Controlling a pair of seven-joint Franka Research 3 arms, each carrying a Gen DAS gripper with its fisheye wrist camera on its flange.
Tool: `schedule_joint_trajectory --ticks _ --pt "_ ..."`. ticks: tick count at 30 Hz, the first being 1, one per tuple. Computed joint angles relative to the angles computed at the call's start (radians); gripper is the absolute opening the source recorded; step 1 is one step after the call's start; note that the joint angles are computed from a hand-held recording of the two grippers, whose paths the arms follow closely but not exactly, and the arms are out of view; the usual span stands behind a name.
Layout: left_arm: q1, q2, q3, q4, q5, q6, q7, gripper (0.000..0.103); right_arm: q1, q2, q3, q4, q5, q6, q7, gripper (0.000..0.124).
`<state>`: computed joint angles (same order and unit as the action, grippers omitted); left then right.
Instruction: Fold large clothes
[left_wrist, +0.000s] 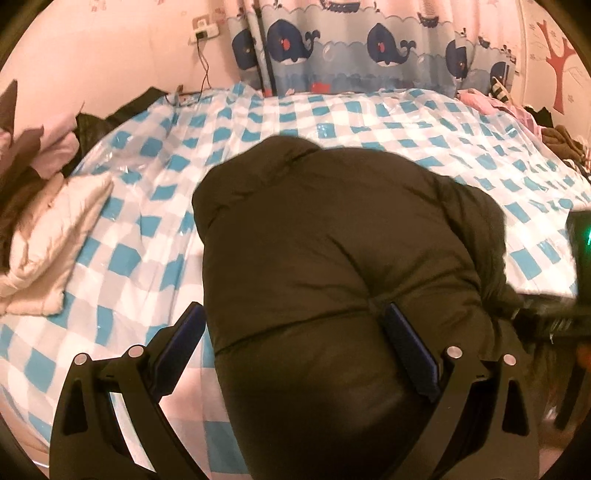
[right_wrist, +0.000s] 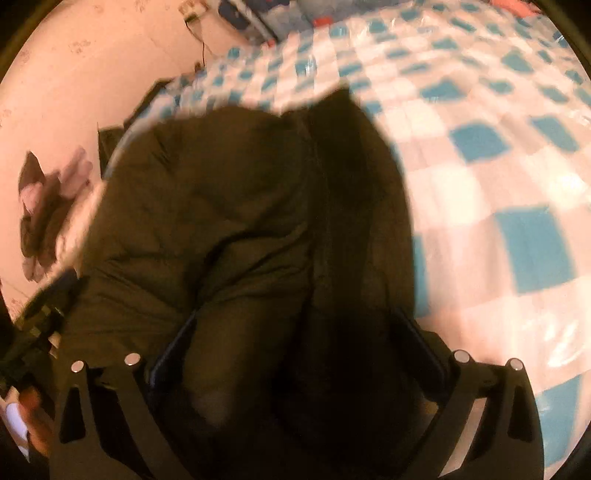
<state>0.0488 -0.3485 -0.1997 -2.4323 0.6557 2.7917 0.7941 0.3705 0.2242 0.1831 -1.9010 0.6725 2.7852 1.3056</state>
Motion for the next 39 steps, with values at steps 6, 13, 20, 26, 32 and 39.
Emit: schedule_joint_trajectory --ticks 6,13,20,26,32,39 --pt "0.003 -0.023 -0.005 0.002 0.009 -0.009 0.000 0.093 0.017 0.029 0.001 0.135 0.001 0.121 -0.045 0.097" --pt "0.005 -0.028 -0.003 -0.002 0.013 -0.005 0.007 0.093 0.116 0.265 -0.115 0.402 -0.356 -0.066 0.270 0.097" --pt "-0.076 -0.054 0.095 -0.039 -0.201 0.014 0.156 0.093 -0.033 0.183 0.030 0.274 -0.140 -0.086 0.124 0.097" --pt "-0.199 -0.110 0.209 -0.113 -0.472 0.039 0.325 0.093 -0.049 -0.047 0.003 -0.018 -0.017 -0.138 0.067 0.097" --pt "-0.154 -0.074 0.137 -0.096 -0.502 -0.013 0.340 0.095 -0.022 -0.033 -0.012 -0.026 0.032 -0.255 0.079 0.097" --pt "-0.151 -0.112 0.135 -0.099 -0.538 -0.091 0.370 0.095 -0.012 -0.108 -0.023 -0.102 0.105 -0.182 0.011 0.097"
